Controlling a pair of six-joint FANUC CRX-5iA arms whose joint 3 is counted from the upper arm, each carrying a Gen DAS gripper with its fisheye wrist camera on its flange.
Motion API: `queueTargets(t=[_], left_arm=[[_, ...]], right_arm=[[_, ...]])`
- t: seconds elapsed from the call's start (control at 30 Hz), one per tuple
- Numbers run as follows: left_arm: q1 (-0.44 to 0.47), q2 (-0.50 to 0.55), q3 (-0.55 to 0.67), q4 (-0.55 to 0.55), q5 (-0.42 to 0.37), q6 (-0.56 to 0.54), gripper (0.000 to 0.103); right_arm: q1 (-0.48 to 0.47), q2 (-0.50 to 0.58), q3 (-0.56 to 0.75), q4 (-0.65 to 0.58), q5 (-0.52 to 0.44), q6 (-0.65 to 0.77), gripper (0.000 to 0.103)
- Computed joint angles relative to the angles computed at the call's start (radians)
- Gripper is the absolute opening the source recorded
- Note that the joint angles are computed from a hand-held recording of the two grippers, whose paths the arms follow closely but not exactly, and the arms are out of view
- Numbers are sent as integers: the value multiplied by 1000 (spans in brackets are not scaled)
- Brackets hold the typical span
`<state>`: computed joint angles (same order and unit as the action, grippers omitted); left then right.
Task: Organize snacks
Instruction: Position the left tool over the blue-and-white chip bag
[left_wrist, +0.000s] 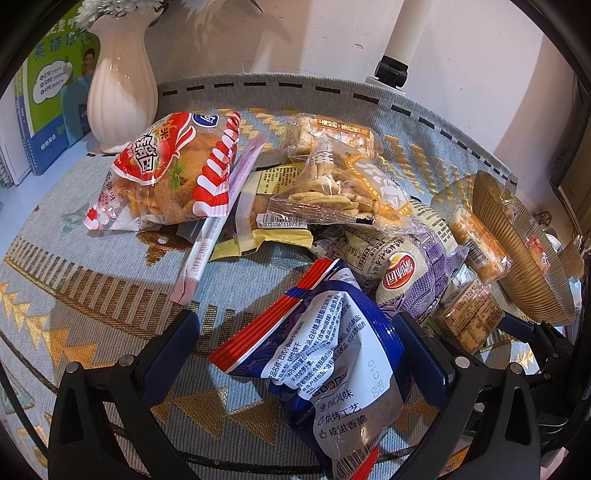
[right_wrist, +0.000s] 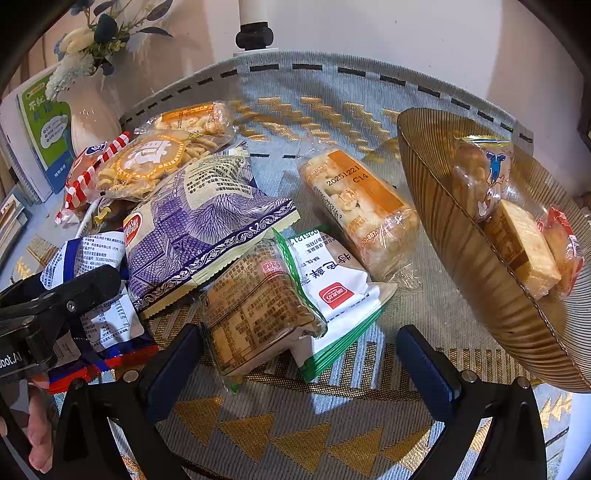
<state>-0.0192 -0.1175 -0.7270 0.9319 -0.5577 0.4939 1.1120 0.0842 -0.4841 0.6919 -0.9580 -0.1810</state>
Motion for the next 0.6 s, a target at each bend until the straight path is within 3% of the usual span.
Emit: queueTargets(t=[0.43, 0.6], left_arm=[[0, 0, -1, 2, 0, -2, 103], [0, -1, -2, 4, 1, -4, 103]], right_arm=[[-1, 8, 9, 2, -5, 8, 103], [17, 42, 49, 20, -57, 50, 103]])
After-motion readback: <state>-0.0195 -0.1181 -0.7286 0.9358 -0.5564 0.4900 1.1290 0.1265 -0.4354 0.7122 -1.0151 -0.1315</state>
